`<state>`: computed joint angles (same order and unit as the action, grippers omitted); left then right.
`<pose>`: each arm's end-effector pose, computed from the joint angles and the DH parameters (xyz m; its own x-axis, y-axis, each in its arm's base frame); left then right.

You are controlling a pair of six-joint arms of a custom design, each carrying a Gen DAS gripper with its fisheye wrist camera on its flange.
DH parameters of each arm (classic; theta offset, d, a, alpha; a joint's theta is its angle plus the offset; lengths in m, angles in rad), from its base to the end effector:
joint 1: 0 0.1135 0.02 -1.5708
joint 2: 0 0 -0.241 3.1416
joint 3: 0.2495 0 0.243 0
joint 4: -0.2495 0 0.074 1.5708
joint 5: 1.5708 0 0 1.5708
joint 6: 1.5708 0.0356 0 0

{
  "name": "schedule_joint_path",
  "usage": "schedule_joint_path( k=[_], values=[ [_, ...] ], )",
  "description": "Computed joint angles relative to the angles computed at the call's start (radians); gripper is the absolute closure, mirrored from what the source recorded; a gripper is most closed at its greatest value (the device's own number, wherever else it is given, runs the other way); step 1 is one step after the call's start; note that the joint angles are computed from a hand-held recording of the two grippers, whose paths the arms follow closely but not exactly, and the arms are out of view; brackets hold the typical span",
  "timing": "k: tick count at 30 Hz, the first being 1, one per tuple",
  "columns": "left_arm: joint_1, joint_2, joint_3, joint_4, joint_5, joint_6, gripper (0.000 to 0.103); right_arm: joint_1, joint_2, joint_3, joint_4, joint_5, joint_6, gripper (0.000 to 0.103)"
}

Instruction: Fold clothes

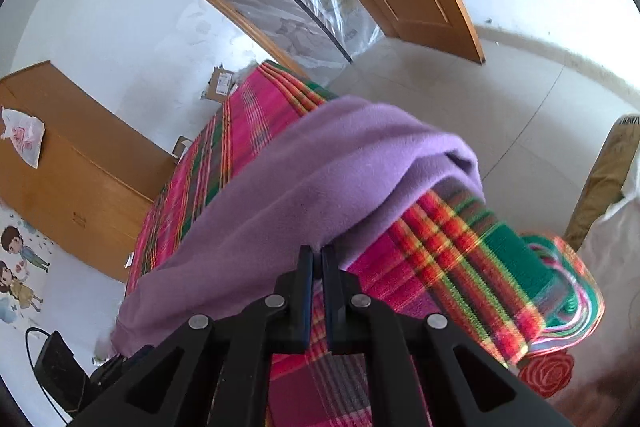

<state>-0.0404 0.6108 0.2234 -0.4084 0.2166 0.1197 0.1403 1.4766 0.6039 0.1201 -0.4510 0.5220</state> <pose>0.1390 -0.0133 0.1406 -0.6861 0.1445 -0.7130 0.2736 0.9594 -0.0689 0.2672 0.0534 0.1391 -0.8065 0.3393 -0.4842 -0.0447 0.7816 0.6222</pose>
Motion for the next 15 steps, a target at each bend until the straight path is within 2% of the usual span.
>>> schedule_joint_path(
  k=[4, 8, 13, 15],
  values=[
    [0.002, 0.074, 0.004, 0.042, -0.004, 0.005, 0.056, 0.064, -0.081, -0.016, -0.023, 0.122, -0.052, 0.096],
    [-0.042, 0.151, 0.014, 0.119, -0.057, -0.024, 0.056, 0.128, -0.144, -0.032, -0.031, 0.218, -0.089, 0.096],
    [-0.110, 0.244, 0.032, 0.189, -0.145, -0.016, 0.056, 0.145, -0.143, -0.033, -0.033, 0.235, -0.084, 0.096],
    [-0.122, 0.251, 0.034, 0.197, -0.154, -0.007, 0.060, 0.142, -0.116, -0.022, -0.018, 0.231, -0.073, 0.096]
  ],
)
